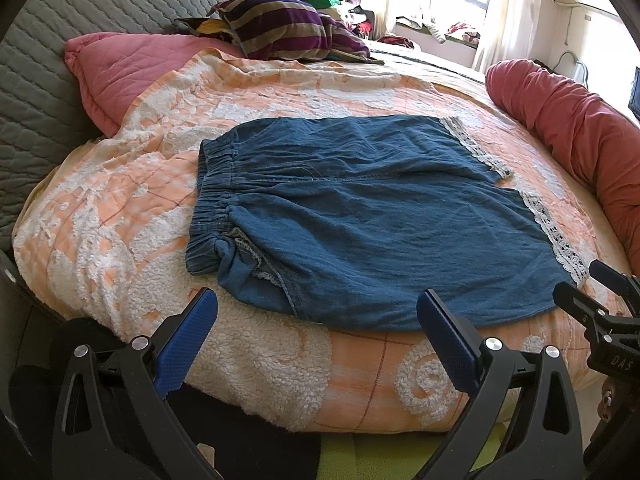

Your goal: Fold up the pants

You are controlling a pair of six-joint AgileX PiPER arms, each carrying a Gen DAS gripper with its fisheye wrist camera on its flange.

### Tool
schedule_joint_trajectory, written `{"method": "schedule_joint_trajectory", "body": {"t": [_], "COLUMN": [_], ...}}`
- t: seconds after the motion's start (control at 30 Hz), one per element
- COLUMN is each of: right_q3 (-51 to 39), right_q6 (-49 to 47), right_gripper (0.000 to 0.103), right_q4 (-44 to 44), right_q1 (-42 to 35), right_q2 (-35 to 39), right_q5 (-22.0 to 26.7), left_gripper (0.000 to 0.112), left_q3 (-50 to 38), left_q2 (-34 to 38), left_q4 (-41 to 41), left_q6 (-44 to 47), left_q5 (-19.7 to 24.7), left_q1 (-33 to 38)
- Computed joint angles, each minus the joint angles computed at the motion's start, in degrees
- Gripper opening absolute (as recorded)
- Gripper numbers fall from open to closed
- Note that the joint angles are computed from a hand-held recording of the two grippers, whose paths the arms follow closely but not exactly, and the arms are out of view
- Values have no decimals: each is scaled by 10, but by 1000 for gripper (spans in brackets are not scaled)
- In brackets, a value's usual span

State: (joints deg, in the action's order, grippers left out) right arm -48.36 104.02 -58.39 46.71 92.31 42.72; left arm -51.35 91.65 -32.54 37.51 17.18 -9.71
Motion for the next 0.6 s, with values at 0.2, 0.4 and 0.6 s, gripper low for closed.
{"method": "schedule_joint_trajectory", "body": {"t": [0.2,0.4,0.6], "right_q3": [-1,-1,-6], "right_q6": [-1,-1,-5], "right_gripper": [95,95,95], "right_q4": [1,0,2], "right_q1": [0,0,2], "right_q2": [1,1,0], "right_q5": [0,1,6], "left_gripper": [99,99,99], "left_q3": [0,1,2], "left_q2": [0,-1,-1], "left_q4": [2,8,8], "left_q6": [-2,-11,-10], "left_q5": [0,-3,-4], "left_q1": [-1,-3,-4]}}
